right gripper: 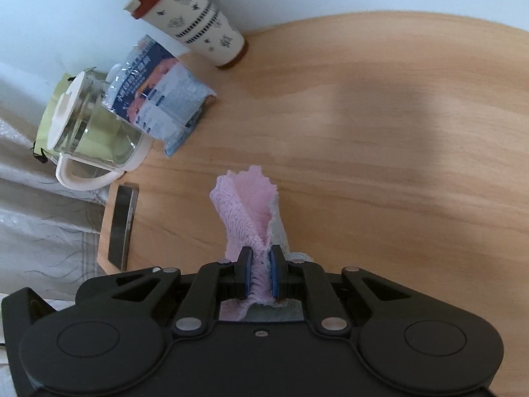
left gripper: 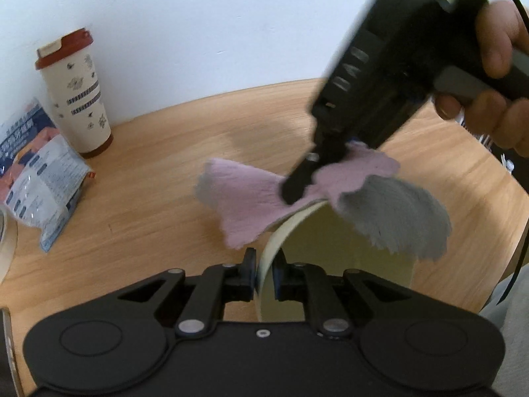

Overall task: Clean bowl
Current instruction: 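Hold the bowl with the left tool while the right tool rubs the cloth over the outer wall, then hold the tilted bowl with the left tool while the right tool wipes the outer wall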

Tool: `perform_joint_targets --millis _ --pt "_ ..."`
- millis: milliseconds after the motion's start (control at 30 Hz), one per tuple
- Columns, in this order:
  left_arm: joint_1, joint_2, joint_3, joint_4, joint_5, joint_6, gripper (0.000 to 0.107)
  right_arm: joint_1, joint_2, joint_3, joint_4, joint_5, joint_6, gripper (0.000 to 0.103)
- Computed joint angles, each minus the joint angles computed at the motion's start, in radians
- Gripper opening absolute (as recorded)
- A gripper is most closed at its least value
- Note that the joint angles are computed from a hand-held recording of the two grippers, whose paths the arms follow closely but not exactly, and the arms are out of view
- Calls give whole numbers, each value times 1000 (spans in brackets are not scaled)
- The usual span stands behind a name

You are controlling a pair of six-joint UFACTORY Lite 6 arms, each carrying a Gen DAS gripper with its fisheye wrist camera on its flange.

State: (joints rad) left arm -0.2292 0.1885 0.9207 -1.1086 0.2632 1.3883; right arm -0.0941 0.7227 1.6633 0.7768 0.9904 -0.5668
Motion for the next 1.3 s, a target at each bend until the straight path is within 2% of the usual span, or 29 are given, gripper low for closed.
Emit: perform_joint_targets --millis 167,267,400,733,867,1067,1300 --pt "15 -8 -21 30 -8 -33 11 -71 -50 -148 22 -26 -29 13" --pt "13 -15 -33 140 -20 -174 11 -104 -80 -245 62 -42 -46 13" --pt "11 -24 -50 249 -29 -309 11 -99 -113 -284 76 -62 -61 13" --pt "49 -30 -75 259 0 -447 12 59 -159 -232 157 -133 -100 13" --pt "65 -38 -83 228 17 -450 12 97 -199 -276 177 -187 -161 13" --pt "82 -25 -71 270 45 -554 15 11 -223 -363 112 -222 -93 13" --pt "77 -31 -69 339 59 -661 16 -57 -281 -485 129 -207 -121 13"
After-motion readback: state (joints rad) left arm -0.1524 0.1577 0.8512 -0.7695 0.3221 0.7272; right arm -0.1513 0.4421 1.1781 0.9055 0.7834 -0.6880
